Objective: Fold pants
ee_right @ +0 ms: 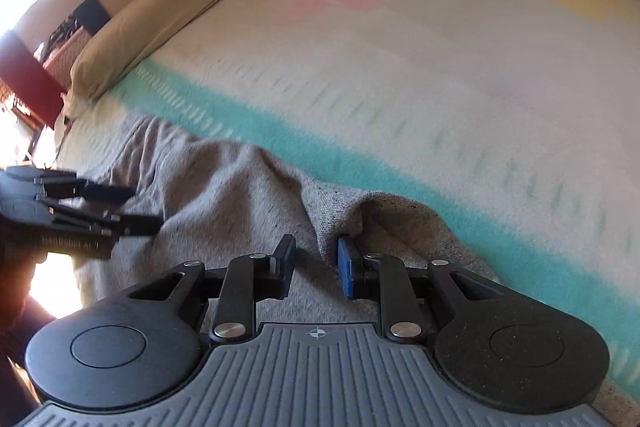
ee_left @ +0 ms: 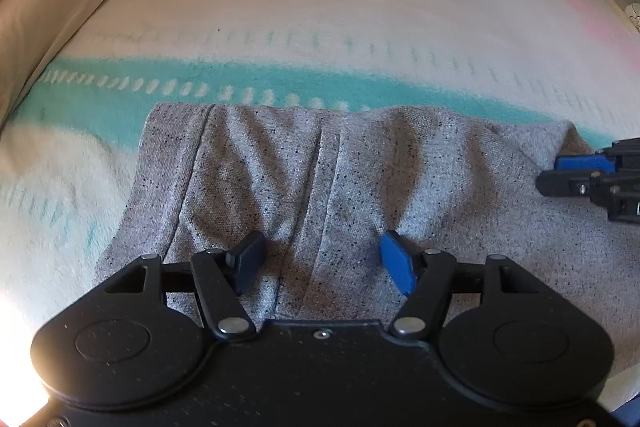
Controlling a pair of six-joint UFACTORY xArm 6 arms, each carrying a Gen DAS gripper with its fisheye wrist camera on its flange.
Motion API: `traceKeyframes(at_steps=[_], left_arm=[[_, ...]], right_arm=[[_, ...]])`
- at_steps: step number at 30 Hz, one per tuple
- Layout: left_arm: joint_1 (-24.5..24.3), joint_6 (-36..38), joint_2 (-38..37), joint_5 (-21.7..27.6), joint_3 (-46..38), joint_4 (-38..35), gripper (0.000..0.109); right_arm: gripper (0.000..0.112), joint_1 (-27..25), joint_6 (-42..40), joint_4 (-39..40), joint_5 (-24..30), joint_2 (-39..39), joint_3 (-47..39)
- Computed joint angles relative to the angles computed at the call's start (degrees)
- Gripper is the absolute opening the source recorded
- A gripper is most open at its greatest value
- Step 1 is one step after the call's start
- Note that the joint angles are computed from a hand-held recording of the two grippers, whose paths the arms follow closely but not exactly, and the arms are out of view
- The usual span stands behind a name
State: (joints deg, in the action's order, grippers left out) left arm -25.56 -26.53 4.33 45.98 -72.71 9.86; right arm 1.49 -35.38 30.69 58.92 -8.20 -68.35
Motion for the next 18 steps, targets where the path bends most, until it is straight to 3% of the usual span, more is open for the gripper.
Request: traceKeyframes(at_steps=[8,16,18], left_arm=[[-0.7,-0.6,1.1,0.3,-1.1,1.2,0.069],[-0.7,0.1,1.0,-0.2,-0.8,1.4,0.07],[-0.6,0.4,0.8,-0.3,-0.6,1.2,0.07]], right_arm=[[0.023,-1.0,3.2,4.9,-6.6,3.3,-1.8],[0.029,-2.6,6.9,8.1,-1.7,8.9,-6.4],[0.021,-3.1,5.8,9.0,-0.5,8.1,-5.5]])
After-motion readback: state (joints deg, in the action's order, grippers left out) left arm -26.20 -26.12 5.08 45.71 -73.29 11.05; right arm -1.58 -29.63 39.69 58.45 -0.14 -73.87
